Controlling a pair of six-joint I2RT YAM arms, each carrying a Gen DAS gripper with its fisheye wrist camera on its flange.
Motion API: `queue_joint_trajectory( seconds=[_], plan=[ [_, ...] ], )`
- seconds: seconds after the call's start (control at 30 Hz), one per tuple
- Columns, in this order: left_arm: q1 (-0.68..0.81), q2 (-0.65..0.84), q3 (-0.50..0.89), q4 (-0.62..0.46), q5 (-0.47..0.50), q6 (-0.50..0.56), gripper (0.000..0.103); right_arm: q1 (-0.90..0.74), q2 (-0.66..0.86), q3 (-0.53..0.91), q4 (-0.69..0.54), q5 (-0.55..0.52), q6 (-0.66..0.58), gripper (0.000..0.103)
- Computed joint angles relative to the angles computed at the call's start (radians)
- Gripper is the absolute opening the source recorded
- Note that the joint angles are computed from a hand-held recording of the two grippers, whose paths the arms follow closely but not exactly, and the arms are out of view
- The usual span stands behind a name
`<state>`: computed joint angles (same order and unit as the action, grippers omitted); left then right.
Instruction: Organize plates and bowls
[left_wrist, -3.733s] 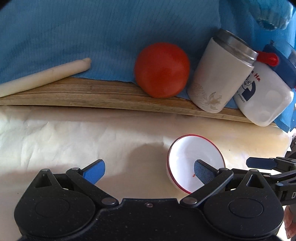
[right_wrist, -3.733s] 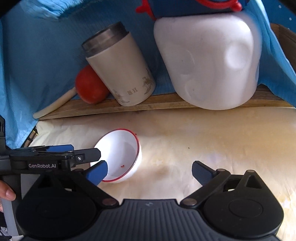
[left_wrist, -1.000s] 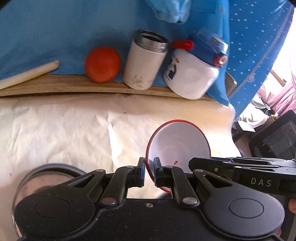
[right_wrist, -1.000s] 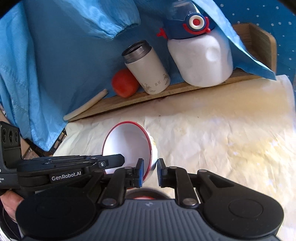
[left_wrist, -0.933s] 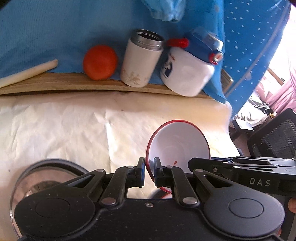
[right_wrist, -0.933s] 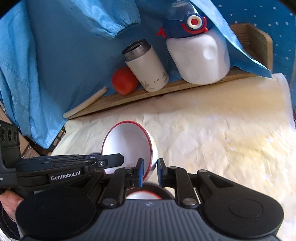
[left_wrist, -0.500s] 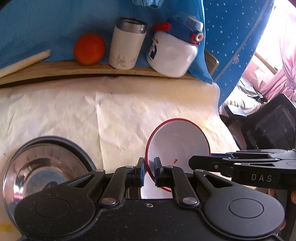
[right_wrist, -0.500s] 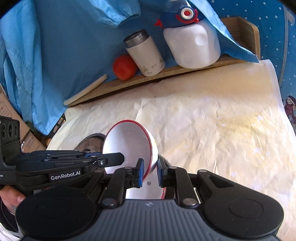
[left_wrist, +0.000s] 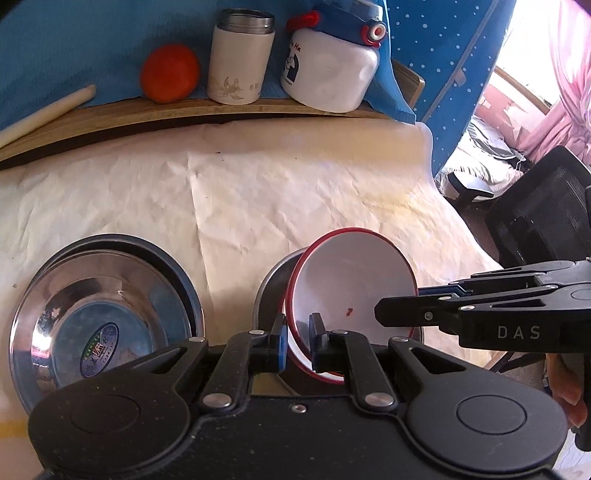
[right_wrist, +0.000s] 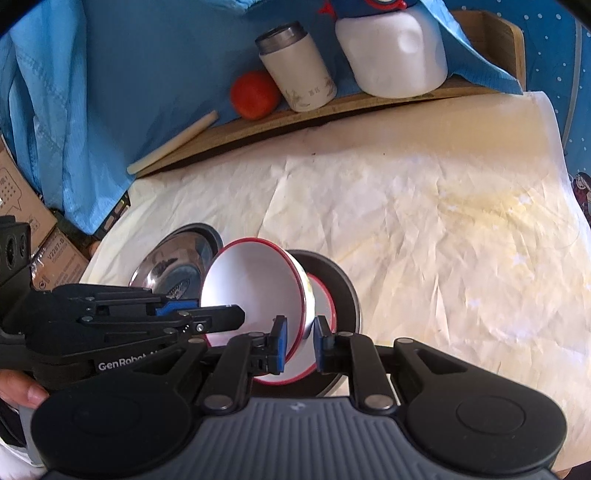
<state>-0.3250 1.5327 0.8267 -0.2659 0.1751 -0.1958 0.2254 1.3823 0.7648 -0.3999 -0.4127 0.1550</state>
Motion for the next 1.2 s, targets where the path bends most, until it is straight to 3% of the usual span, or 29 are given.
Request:
queue_joint_trajectory(
  seconds=[0.73,1.2],
  plan=[
    [-0.039,0.036,0.035,-0.046,-0.062,0.072,0.016,0.016,0.014,0.008,-0.015,0.014,-0.009,0.017],
    [-0.059,0.054,0.063,-0.073,-0.090,0.076,0.018,0.055,0.013,0.044,-0.061,0.080,-0.027,0.017]
  ],
)
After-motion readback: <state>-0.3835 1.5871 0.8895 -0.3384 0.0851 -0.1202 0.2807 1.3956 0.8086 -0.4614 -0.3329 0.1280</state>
